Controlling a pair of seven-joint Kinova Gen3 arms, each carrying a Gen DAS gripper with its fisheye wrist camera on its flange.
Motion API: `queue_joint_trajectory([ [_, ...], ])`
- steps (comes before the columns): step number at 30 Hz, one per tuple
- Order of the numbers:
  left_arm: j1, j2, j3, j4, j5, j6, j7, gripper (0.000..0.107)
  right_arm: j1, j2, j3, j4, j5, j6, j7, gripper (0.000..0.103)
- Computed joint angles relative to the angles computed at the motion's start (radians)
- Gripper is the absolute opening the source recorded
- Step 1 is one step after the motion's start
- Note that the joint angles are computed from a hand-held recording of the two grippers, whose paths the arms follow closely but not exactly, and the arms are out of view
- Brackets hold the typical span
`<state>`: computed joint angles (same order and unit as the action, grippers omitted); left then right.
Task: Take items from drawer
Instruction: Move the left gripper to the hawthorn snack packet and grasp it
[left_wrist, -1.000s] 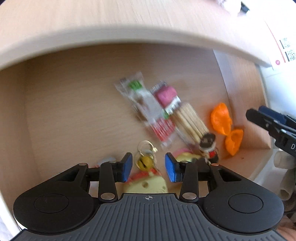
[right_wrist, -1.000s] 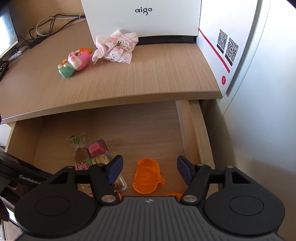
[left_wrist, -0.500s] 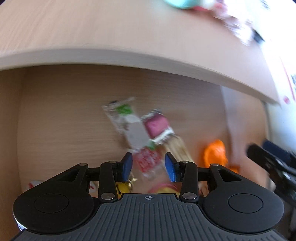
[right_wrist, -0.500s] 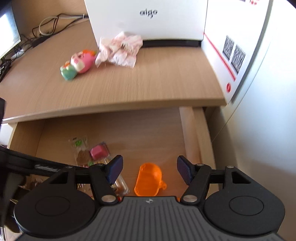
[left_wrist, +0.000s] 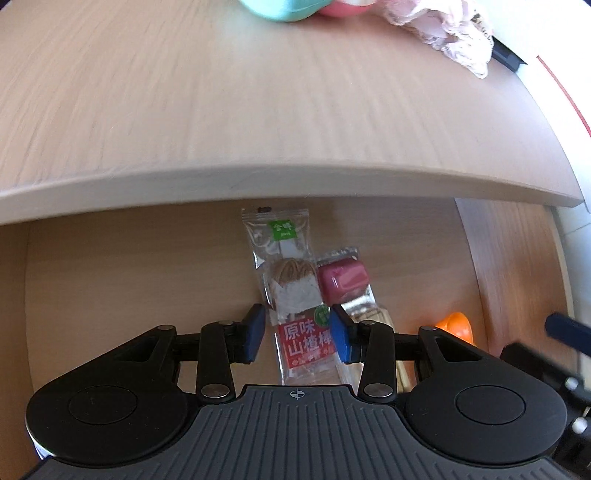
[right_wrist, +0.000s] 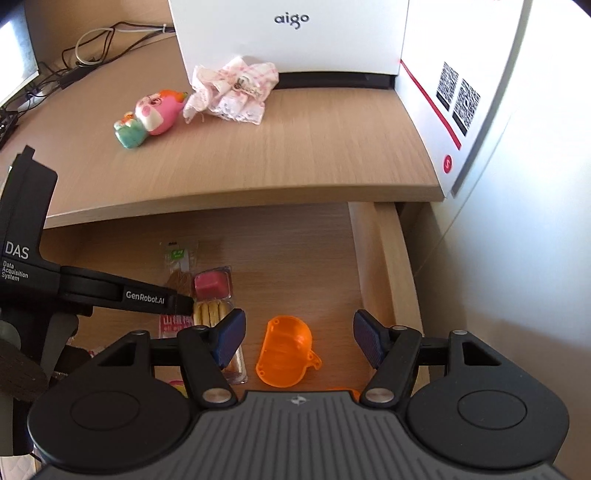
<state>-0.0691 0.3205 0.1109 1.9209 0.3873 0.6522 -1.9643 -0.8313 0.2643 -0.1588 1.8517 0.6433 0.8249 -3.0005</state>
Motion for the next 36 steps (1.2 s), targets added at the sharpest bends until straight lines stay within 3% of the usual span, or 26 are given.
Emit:
queue_joint_trajectory([
  [8, 0.012, -0.028, 0.008, 0.054, 0.028, -0.081, -0.002, 0.038, -0.009, 0.018, 0.002, 0.013, -0.003, -0.003, -0.001, 0.065],
  [12, -0.04, -0.025, 0.031, 0.062, 0.063, -0.105, -0.115, 0.036, -0.014, 0.016, 0.004, 0.021, 0.0, -0.008, -0.011, 0.065],
  [16, -0.126, -0.001, 0.044, 0.015, 0.116, -0.013, -0.227, 0.031, -0.028, 0.014, -0.001, 0.02, 0.005, 0.008, -0.026, 0.065],
  [17, -0.135, -0.01, 0.023, 0.014, 0.124, 0.02, -0.238, 0.017, -0.027, 0.012, -0.001, 0.022, 0.005, 0.005, -0.027, 0.065],
  [18, -0.149, -0.025, 0.011, 0.018, 0.131, 0.047, -0.249, 0.01, -0.025, 0.011, -0.002, 0.023, 0.005, 0.001, -0.028, 0.065],
  [20, -0.179, -0.041, -0.006, 0.016, 0.153, 0.102, -0.296, 0.009, -0.02, 0.008, -0.003, 0.026, 0.001, -0.009, -0.026, 0.065],
  [24, -0.175, -0.089, -0.05, 0.055, 0.178, 0.109, -0.394, 0.009, -0.002, 0.001, -0.008, 0.028, -0.021, -0.041, 0.0, 0.065],
  [26, -0.225, -0.086, -0.02, 0.057, 0.249, 0.119, -0.445, 0.009, 0.0, 0.01, -0.007, 0.016, -0.032, -0.044, 0.014, 0.065],
  [28, -0.221, -0.059, 0.002, 0.046, 0.294, 0.114, -0.435, 0.011, 0.01, 0.025, -0.001, 0.002, -0.041, -0.054, 0.043, 0.065],
  [30, -0.2, -0.058, 0.016, 0.058, 0.298, 0.065, -0.437, 0.016, 0.0, 0.031, 0.004, -0.008, -0.039, -0.051, 0.054, 0.065],
  [34, -0.064, -0.099, -0.059, 0.1, 0.296, -0.094, -0.434, 0.016, -0.041, 0.047, 0.026, 0.004, 0.02, -0.041, 0.014, 0.065],
  [36, -0.079, -0.091, -0.025, 0.101, 0.286, -0.118, -0.399, 0.016, -0.08, 0.068, 0.041, 0.003, 0.079, 0.001, -0.038, 0.065],
])
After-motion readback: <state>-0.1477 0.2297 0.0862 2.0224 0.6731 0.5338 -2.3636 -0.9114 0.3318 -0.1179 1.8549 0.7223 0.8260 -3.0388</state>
